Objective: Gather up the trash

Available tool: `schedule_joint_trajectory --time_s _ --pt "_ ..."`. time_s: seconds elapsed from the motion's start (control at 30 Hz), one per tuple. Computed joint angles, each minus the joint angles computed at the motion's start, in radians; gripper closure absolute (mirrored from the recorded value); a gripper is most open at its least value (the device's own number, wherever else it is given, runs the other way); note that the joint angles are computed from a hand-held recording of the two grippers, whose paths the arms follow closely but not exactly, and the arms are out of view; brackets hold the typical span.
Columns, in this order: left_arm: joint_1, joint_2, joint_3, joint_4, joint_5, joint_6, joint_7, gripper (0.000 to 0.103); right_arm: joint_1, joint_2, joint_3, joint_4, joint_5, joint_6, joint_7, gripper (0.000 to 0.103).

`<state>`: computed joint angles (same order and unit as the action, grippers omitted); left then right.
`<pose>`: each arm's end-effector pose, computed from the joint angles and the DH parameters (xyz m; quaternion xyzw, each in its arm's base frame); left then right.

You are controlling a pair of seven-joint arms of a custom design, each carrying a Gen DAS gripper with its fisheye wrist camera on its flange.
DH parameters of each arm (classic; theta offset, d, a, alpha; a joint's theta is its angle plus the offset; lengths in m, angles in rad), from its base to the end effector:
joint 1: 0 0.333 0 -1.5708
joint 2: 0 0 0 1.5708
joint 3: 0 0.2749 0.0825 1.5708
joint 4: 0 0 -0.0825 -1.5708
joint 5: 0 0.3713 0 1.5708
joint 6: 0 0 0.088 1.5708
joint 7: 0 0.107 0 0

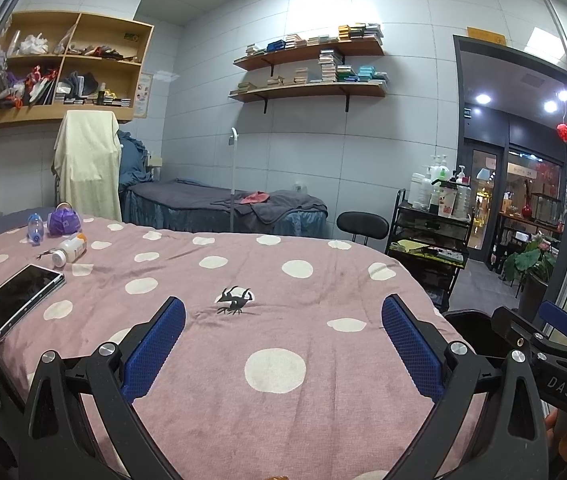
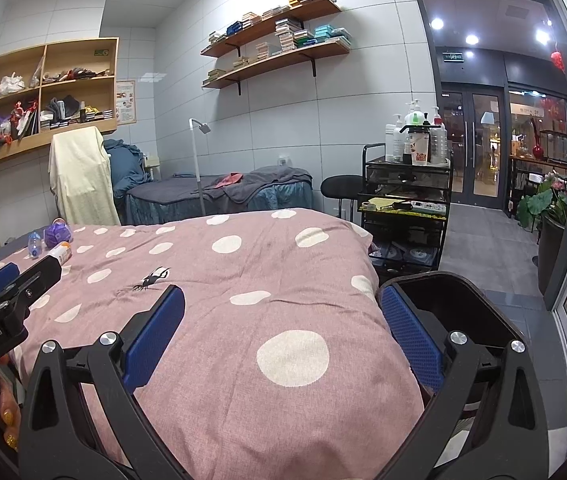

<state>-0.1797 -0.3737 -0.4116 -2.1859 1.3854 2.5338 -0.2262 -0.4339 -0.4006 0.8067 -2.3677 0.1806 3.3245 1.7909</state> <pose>0.3966 -0.3048 0.5611 -0.6084 0.4973 -0.4363 0.4382 0.4533 0.2035 0.5536 -0.6028 0.5369 -0.3529 0.4731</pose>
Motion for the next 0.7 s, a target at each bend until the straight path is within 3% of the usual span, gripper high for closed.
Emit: schedule_joint_trajectory --time_s 0.7 --pt "-0.017 0.02 -0.002 0.022 -0.022 -0.038 0.031 0.006 -0.008 -0.003 0.004 0.0 -0.017 -0.012 0.028 0.006"
